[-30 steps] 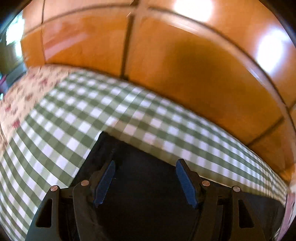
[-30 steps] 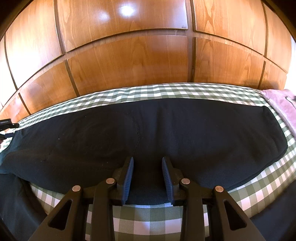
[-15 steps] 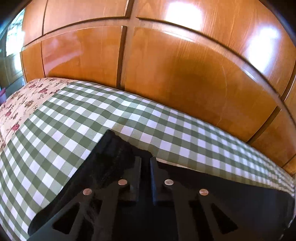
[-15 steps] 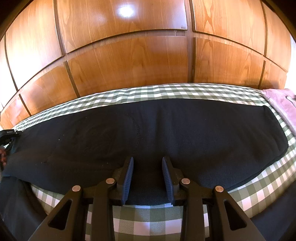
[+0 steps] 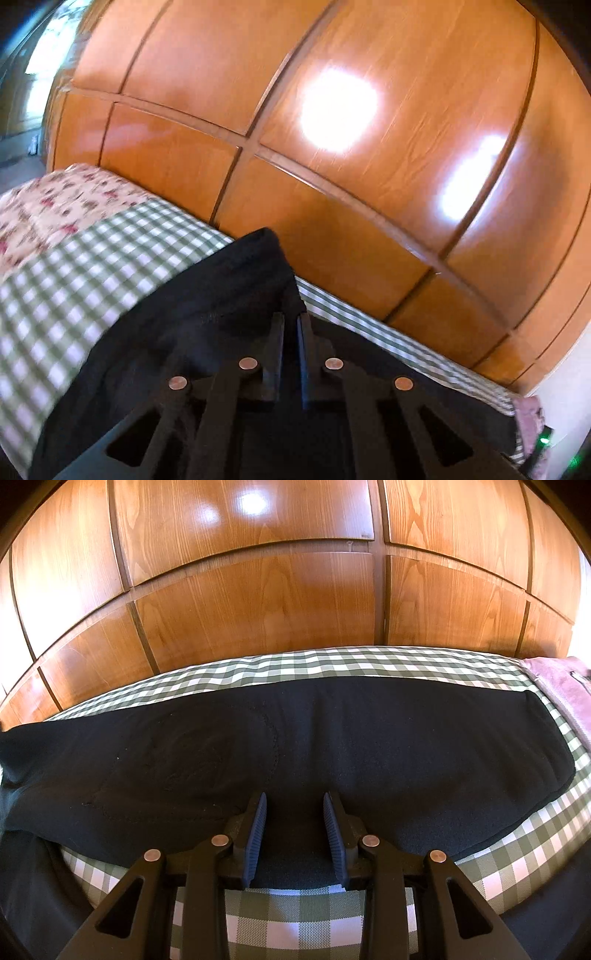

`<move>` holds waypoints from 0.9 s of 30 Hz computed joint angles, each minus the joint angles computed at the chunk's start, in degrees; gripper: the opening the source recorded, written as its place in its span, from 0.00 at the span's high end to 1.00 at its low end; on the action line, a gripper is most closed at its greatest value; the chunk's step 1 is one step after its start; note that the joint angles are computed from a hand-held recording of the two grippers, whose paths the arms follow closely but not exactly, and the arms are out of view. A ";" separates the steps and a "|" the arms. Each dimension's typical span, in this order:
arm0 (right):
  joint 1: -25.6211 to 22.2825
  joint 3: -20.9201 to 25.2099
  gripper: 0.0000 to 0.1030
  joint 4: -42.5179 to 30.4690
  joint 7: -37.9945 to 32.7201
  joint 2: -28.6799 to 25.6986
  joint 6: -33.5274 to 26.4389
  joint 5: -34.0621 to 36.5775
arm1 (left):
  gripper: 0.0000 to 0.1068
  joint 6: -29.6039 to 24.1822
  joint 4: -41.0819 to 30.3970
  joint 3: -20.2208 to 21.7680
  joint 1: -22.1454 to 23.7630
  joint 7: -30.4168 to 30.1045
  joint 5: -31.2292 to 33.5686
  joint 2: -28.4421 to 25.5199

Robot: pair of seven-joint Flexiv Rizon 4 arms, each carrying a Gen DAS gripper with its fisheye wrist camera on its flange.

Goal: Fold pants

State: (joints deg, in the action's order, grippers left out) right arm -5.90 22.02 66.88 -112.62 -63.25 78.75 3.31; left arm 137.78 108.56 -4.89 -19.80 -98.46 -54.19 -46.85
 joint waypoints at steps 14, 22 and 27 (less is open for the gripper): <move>0.32 -0.48 0.68 0.12 0.46 0.05 0.25 -0.33 | 0.92 10.78 9.95 -4.97 -1.52 -27.77 7.60 -4.22; 0.31 -0.48 0.68 0.11 0.57 0.04 0.24 -0.45 | 0.36 18.27 11.30 -4.65 3.39 -41.94 20.24 -6.41; 0.36 -0.56 0.68 0.12 0.68 0.05 0.28 -0.51 | 0.38 15.76 11.02 -5.08 4.98 -44.72 20.25 -5.76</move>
